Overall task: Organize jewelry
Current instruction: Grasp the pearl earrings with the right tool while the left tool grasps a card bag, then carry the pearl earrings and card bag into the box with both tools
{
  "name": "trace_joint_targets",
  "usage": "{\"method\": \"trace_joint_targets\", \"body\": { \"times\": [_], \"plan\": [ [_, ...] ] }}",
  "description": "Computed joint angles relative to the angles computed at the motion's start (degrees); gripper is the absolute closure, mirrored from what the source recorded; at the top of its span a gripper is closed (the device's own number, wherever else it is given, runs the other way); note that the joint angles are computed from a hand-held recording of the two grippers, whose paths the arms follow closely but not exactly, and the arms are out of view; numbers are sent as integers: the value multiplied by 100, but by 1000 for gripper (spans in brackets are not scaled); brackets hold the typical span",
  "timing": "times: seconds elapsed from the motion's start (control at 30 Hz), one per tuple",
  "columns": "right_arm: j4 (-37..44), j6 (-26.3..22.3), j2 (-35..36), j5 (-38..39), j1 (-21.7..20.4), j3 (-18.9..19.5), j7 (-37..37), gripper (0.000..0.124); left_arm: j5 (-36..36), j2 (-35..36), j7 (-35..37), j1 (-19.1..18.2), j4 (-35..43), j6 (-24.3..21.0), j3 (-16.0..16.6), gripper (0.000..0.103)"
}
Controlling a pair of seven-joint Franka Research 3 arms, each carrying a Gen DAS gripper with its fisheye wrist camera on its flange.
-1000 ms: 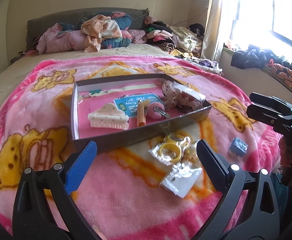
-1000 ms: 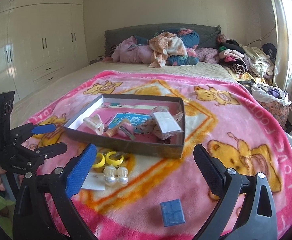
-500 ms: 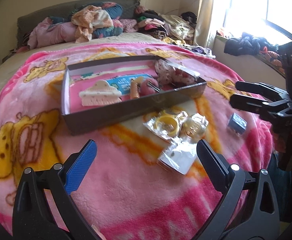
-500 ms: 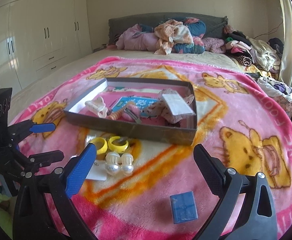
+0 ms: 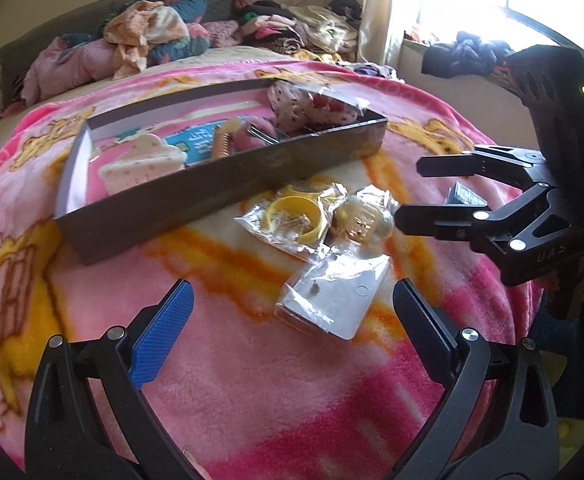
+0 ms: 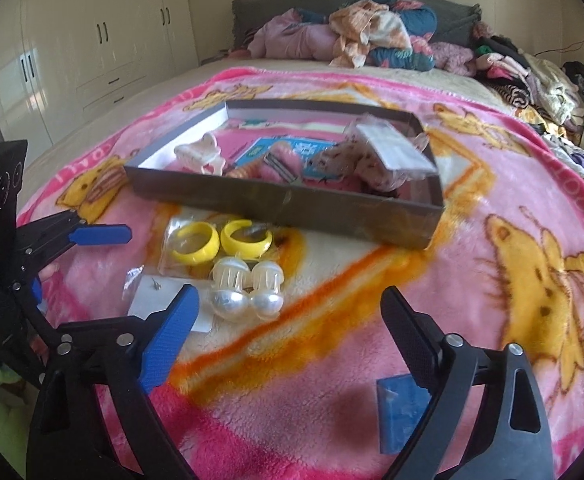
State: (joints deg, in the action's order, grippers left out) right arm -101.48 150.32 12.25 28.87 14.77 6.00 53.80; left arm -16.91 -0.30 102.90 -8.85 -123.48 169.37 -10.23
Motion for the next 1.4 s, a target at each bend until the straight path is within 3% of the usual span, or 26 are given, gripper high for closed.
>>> {"method": "trace_joint_targets", "body": {
  "times": [0.5,0.67,0.8,1.4],
  "plan": [
    [647,-823,417,131,-45,74,-249,62,-172,283,515,129,318,-217,-194,32],
    [757,-1048,499,350,-114,116,-327,80,-118,348,517,138,403,-276,-226,45],
    [769,-1068,482,460,-132,98,-305,80,-167,355,573,149,431,-305,-258,53],
    [459,-593,16,1203,-331,4,-453,80,-827,93,1145,-52,374,-164,-231,58]
  ]
}}
